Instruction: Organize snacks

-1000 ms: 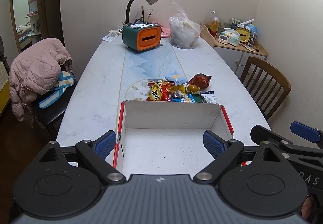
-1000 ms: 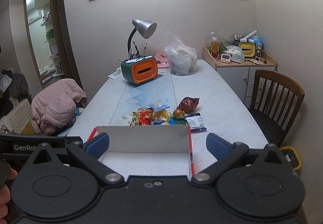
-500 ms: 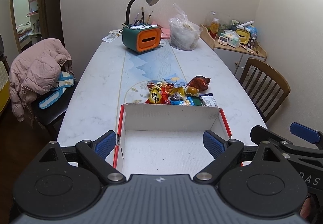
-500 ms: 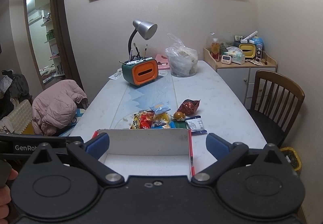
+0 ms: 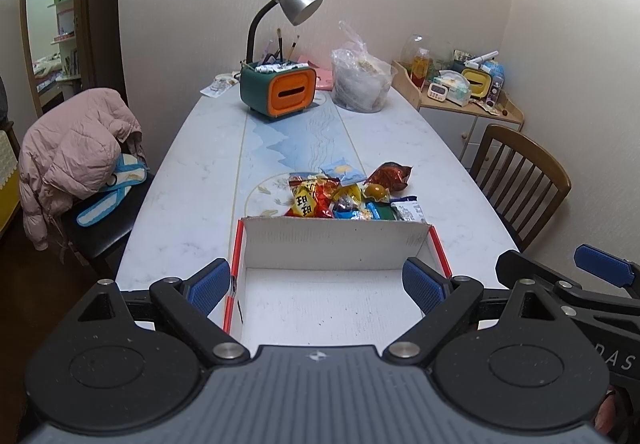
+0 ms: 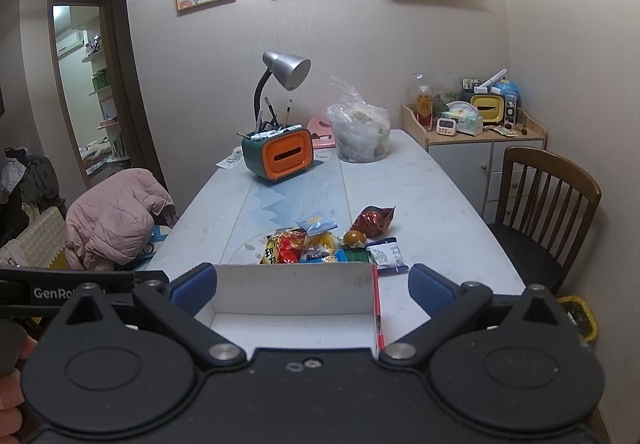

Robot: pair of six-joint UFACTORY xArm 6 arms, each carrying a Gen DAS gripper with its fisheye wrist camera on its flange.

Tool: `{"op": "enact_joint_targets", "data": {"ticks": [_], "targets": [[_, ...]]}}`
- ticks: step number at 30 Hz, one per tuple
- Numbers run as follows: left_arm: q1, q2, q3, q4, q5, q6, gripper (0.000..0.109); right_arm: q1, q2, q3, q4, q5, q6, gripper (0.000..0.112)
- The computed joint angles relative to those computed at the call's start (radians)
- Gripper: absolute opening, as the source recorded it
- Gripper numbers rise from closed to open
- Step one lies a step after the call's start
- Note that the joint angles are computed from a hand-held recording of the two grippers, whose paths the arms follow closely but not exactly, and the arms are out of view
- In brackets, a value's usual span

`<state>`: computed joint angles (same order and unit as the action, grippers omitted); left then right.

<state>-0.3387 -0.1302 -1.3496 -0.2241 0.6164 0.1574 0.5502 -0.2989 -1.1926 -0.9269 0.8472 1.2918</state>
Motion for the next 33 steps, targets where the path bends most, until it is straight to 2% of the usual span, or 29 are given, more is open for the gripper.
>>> {"op": "enact_joint_targets", "data": {"ticks": [16, 26, 33], "targets": [[-0.007, 0.002, -0.021, 0.001, -0.009, 0.003, 0.094, 0.003, -0.023, 0.014, -0.044, -0.005, 0.037, 0.102], [-0.010, 0.028, -0.059, 0.020, 0.031, -0.020, 0.094, -0.009, -0.026, 0.022, -0.034, -0.023, 0.022, 0.103], [-0.022, 0.110, -0.140, 0.043, 0.058, -0.061, 0.094, -0.082, -0.019, 0.038, 0.010, -0.125, -0.036, 0.103]]}}
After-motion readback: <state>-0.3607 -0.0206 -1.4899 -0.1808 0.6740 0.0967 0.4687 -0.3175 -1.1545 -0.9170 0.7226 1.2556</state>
